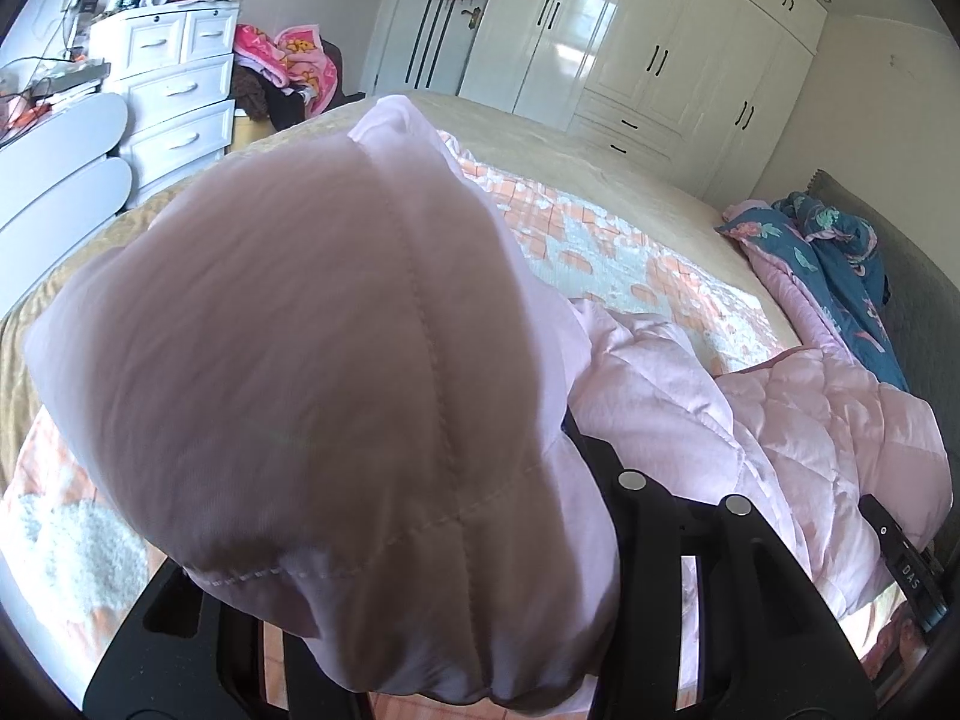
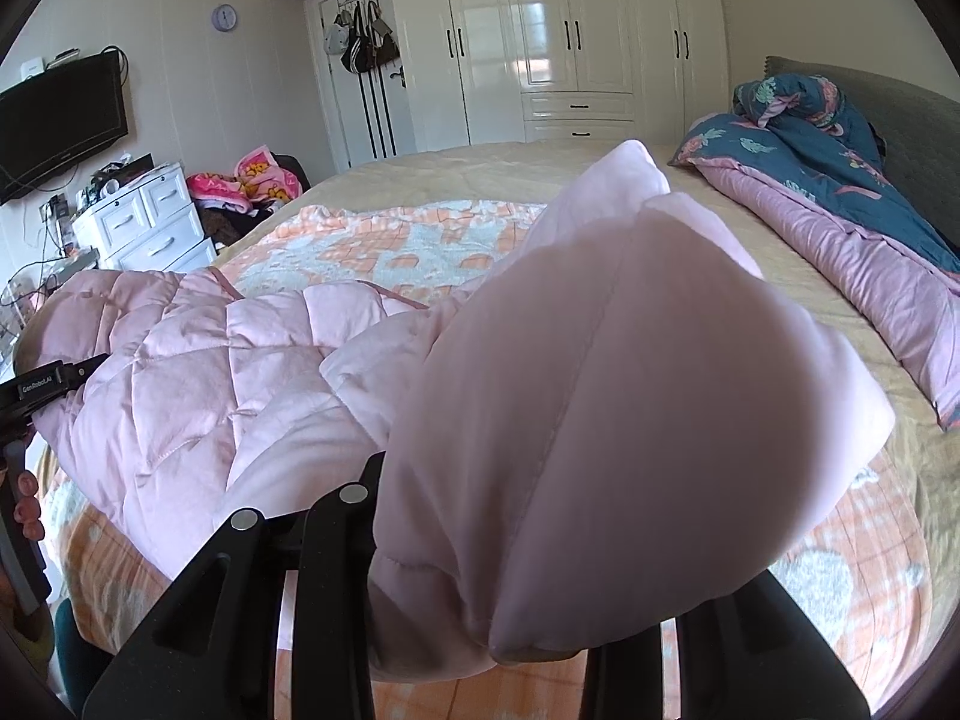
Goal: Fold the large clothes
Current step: 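Grasp the bundled jacket with both tools and lift it off the blanket, then lower the bundled jacket onto the blanket and open both tools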
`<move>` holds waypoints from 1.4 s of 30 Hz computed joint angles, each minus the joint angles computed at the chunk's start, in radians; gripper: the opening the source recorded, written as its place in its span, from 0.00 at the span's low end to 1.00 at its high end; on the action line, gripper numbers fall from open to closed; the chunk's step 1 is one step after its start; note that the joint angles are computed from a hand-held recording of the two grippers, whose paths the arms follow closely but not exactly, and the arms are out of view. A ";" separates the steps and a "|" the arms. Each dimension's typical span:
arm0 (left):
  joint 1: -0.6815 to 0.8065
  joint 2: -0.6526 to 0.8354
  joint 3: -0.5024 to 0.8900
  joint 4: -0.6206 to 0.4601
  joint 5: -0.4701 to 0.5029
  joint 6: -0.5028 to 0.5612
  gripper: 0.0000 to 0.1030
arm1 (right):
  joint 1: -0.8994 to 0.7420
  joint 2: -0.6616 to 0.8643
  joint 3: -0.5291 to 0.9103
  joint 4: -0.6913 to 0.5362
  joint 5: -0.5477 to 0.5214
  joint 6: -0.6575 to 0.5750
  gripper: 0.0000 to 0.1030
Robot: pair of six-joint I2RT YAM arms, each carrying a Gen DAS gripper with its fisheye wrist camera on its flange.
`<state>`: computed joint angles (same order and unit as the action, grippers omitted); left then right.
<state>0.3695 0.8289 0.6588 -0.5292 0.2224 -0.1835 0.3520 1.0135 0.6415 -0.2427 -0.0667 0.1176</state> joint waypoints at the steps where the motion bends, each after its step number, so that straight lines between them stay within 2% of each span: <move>1: 0.006 -0.013 -0.008 -0.007 0.006 0.005 0.35 | 0.007 -0.011 -0.011 -0.001 0.006 0.006 0.30; 9: 0.024 -0.087 -0.077 -0.038 0.010 0.047 0.36 | -0.011 -0.071 -0.071 -0.033 -0.012 0.035 0.30; 14: 0.041 -0.089 -0.129 -0.017 0.010 0.064 0.37 | -0.057 -0.024 -0.099 -0.020 -0.042 0.060 0.32; 20: 0.055 -0.092 -0.190 0.019 0.011 0.063 0.41 | -0.110 0.064 -0.137 0.033 -0.096 0.118 0.40; 22: 0.068 -0.103 -0.209 0.027 0.020 0.068 0.42 | -0.129 0.087 -0.141 0.042 -0.124 0.132 0.45; 27: 0.116 -0.112 -0.225 0.019 0.064 0.086 0.46 | -0.187 0.079 -0.158 0.023 -0.197 0.151 0.54; 29: 0.144 -0.120 -0.219 -0.009 0.090 0.103 0.48 | -0.219 0.068 -0.158 -0.009 -0.225 0.159 0.64; 30: 0.152 -0.123 -0.215 -0.022 0.097 0.108 0.49 | -0.236 0.051 -0.162 -0.030 -0.231 0.162 0.72; 32: 0.190 -0.135 -0.200 -0.069 0.130 0.137 0.52 | -0.268 0.021 -0.166 -0.067 -0.257 0.147 0.75; 34: 0.222 -0.157 -0.185 -0.122 0.156 0.167 0.55 | -0.290 -0.035 -0.175 -0.119 -0.260 0.125 0.83; 42: 0.400 -0.247 -0.128 -0.334 0.274 0.339 0.72 | -0.411 -0.359 -0.176 -0.383 -0.256 -0.005 0.95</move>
<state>0.7690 0.5818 0.5312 -0.8632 0.4959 0.1556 -0.0587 0.6546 0.4659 -0.6261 -0.3230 0.1123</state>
